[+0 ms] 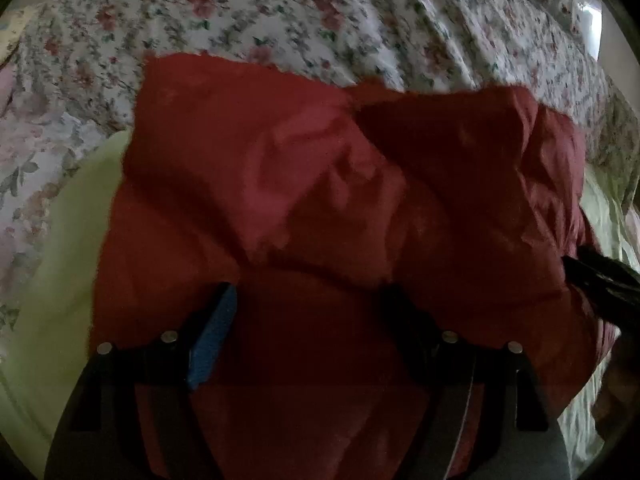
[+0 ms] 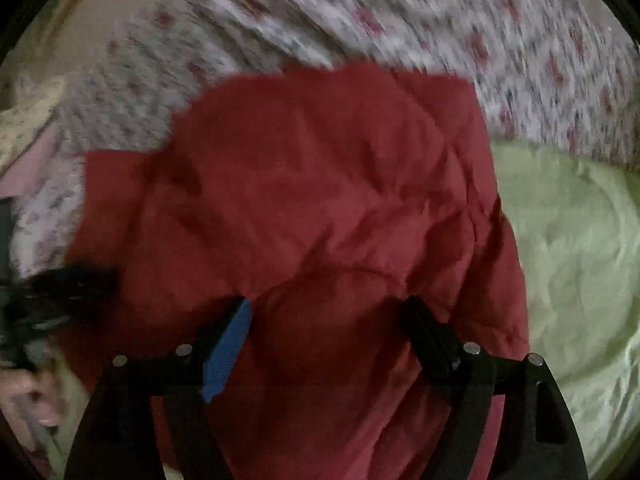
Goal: Fold large clothes
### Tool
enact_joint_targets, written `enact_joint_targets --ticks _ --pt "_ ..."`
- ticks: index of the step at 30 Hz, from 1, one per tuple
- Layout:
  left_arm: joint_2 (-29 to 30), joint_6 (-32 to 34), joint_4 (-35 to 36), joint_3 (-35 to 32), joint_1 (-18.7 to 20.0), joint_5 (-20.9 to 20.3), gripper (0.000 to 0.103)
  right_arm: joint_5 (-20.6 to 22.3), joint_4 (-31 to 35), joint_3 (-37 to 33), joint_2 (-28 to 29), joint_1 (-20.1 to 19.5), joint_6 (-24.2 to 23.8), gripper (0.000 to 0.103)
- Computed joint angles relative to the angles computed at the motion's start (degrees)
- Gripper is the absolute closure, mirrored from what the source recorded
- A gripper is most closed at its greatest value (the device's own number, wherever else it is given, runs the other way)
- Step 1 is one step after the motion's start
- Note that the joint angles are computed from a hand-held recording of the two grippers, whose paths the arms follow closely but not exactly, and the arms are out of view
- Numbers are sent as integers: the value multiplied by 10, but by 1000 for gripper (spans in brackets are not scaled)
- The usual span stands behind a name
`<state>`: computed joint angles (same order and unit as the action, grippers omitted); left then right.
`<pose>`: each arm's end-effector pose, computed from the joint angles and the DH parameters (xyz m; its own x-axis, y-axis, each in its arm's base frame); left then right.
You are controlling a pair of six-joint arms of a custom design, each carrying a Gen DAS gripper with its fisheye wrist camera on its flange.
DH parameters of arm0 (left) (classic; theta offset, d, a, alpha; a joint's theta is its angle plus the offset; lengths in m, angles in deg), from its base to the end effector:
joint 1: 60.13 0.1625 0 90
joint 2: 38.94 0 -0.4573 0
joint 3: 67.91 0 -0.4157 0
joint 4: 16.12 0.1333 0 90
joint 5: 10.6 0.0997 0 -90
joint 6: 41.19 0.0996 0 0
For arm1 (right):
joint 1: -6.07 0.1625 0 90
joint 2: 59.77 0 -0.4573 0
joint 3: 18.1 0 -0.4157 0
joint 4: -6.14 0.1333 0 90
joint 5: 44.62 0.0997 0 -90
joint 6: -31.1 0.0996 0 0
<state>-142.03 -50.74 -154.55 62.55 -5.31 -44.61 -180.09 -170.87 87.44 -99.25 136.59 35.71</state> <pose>-0.0417 -0.4339 0.4006 -0.7093 -0.0488 -0.7032 0.4259 0.7653 -0.4827 0.4630 -0.4458 0.0437 -0.7452 -0.2040 0.6349 -0.5486 0.7287 -0.4099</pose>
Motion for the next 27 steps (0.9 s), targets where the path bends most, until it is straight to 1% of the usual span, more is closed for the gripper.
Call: enact_joint_targets --ticks 2,5,8,9,12,18,20,24,27 --pt "0 11 -12 -7 14 -1 27 10 -9 0 -2 -18 10 24" --pt "15 26 -46 -18 45 12 27 -4 5 -12 -2 -24 30 23" --pt "37 49 -78 -36 80 -8 20 -4 21 -19 -3 -32 50 23" --pt "42 50 -84 -39 87 -12 18 -3 22 -21 -2 -35 53 22" --pt "59 51 -98 -51 103 -26 15 6 18 -12 -9 -43 65 22" --pt "65 54 -108 -51 109 -27 14 5 3 -12 -1 -45 60 20" --pt "57 47 -96 -53 110 -40 14 3 1 -12 0 -46 57 19" --pt "23 37 -78 -45 105 -75 14 6 -2 -11 -1 -47 55 19" --pt "-9 36 -80 -28 96 -88 14 6 -1 -10 -1 -47 56 19"
